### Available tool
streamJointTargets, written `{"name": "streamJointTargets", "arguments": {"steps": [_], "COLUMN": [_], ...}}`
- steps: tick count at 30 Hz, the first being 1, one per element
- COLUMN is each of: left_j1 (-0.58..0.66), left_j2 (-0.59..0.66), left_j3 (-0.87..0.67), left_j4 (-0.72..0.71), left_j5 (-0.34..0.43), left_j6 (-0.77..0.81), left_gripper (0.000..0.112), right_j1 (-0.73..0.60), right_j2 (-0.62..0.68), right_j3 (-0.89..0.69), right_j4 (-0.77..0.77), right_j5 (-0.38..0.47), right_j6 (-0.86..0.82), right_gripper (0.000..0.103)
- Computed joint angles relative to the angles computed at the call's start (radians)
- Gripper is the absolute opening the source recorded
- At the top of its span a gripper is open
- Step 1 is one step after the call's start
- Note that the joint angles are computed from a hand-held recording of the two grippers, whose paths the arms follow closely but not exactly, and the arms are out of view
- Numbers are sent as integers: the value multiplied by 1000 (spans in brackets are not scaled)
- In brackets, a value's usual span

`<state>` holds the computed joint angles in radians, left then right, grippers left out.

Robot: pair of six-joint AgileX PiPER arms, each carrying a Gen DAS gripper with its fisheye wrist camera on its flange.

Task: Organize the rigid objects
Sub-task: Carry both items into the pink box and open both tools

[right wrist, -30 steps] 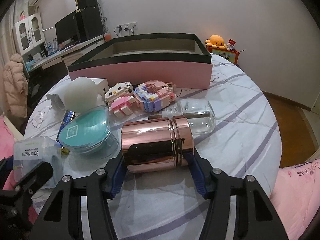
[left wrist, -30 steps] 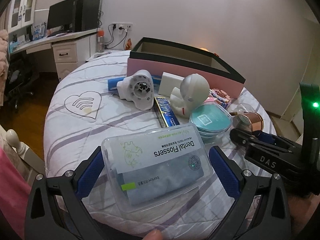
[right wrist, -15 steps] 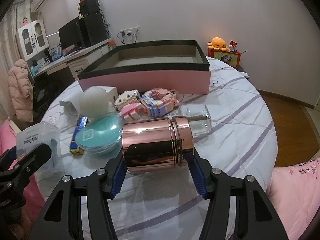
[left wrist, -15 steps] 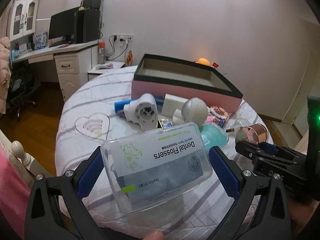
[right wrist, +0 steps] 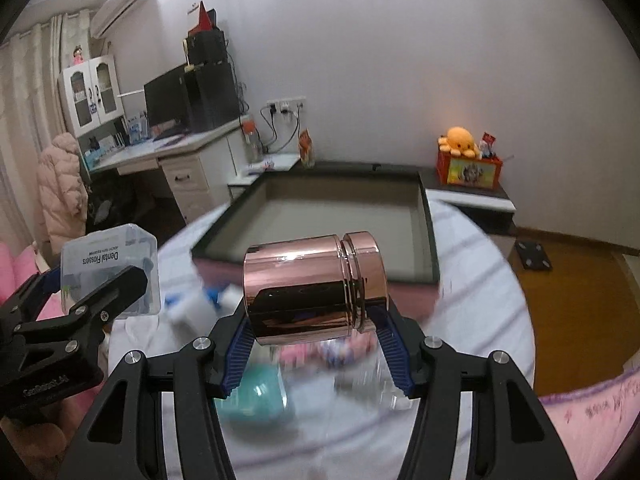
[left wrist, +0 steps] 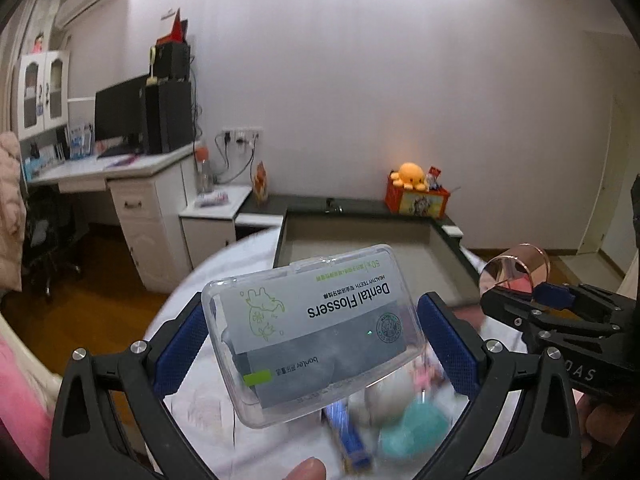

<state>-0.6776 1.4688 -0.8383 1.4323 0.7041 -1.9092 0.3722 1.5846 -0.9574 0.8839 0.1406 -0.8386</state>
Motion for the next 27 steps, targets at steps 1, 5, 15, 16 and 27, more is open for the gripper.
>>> {"name": "streamJointTargets", "arguments": {"steps": [1,5,15,16,27], "left_j1": [18,129,298,305,322], "left_j2": [12,129,520,545,642], "left_j3": [-23,-201,-641,-670,-816], "left_j4": [-5,-89,-555,-592,-769], "left_j5": [-9,-82,-147,-141,-36], "left_j6": [22,197,720,757,960], "left_gripper": [102,102,102,102,103], "right_j1": [-8,-35,-59,-62,-81], "right_j2": [31,195,627,655,729], "right_j3": [-57,-321,-890,-928,-1042], "right_j4": [-90,-378,-671,-693,-745], "right_j5": [23,137,445,470,578], "right_j6": [89,379,688,709,771], "right_gripper": [58,58,58,58,72]}}
